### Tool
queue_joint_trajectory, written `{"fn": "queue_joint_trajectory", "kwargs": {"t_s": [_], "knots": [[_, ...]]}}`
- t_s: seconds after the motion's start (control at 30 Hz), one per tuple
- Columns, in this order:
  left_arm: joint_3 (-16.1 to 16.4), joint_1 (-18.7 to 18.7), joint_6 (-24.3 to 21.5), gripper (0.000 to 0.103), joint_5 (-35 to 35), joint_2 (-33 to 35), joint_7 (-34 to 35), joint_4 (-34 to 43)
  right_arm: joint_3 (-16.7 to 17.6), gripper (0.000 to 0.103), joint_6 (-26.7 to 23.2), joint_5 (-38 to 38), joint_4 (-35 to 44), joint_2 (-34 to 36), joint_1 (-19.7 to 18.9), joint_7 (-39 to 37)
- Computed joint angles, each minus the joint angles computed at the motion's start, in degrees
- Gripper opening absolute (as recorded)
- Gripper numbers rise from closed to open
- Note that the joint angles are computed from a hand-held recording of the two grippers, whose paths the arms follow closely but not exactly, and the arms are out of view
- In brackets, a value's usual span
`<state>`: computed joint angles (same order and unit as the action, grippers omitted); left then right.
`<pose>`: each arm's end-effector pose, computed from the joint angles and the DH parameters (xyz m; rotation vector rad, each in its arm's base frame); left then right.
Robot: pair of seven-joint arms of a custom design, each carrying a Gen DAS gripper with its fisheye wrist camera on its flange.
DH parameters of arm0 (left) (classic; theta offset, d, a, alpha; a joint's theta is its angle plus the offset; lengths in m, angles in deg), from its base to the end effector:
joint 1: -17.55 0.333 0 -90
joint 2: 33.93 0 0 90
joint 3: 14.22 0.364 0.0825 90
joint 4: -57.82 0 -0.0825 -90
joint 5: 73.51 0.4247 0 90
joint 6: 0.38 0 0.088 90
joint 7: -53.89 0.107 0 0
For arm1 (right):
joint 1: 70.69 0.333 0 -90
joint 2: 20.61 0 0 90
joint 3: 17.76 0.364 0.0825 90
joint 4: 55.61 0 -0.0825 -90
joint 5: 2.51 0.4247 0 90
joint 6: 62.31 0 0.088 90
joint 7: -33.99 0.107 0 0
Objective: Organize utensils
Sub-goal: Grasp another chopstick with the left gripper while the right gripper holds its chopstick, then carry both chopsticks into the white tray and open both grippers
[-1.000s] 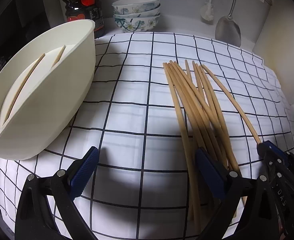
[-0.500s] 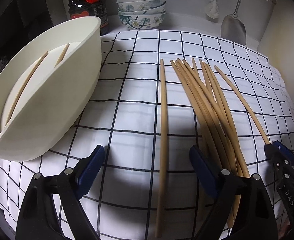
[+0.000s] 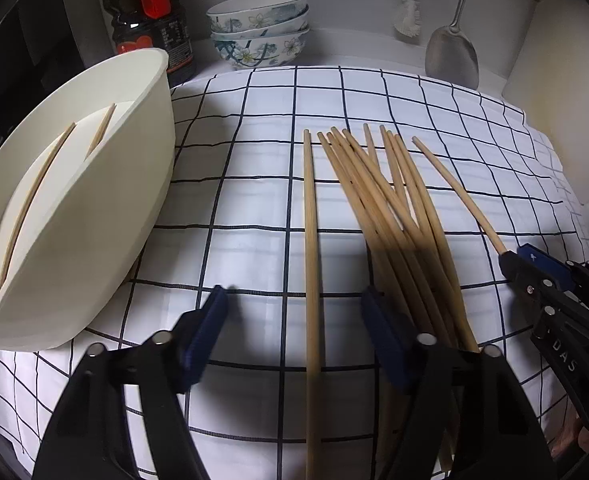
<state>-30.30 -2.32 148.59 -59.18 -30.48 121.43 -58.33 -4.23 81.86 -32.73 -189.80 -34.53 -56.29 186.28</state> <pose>0.5192 -0.3788 0.5043 -1.5194 2.3203 -0.6376 0.4594 0.2549 0.4962 -1.6743 2.1011 -0.6158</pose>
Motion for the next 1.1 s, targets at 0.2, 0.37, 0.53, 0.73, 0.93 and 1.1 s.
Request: {"fn": "queue_joint_trajectory", "kwargs": {"t_s": [0.2, 0.37, 0.53, 0.73, 0.93, 1.1], "knots": [[-0.59, -0.21, -0.35, 0.011, -2.87, -0.45, 4.92, -0.03, 0.09, 0.006, -0.7, 0.47, 0.67, 0.49, 0.49, -0.29], [-0.7, -0.81, -1.58, 0.008, -1.99, -0.3, 5.4, 0.56, 0.22, 0.006, 0.06, 1.62, -0.69, -0.77, 0.72, 1.59], [-0.95, -1.12, -1.63, 0.007, -3.05, 0.27, 7.1, 1.21, 1.01, 0.006, -0.17, 3.46, -2.78, -3.19, 0.64, 3.5], [-1.41, -1.62, -2.0, 0.007, -4.65, 0.81, 9.06, 1.99, 1.84, 0.006, -0.57, 6.49, -5.02, -6.1, -0.03, 4.94], [-1.64, -1.47, -3.53, 0.007, -9.22, 0.76, 11.95, 3.04, 3.14, 0.006, -0.98, 7.93, -6.43, -9.67, -1.54, 6.64], [-1.53, -1.42, -2.91, 0.007, -11.37, -0.88, 14.24, 3.01, 4.37, 0.006, -1.55, 8.4, -5.99, -11.77, -2.62, 7.25]]}}
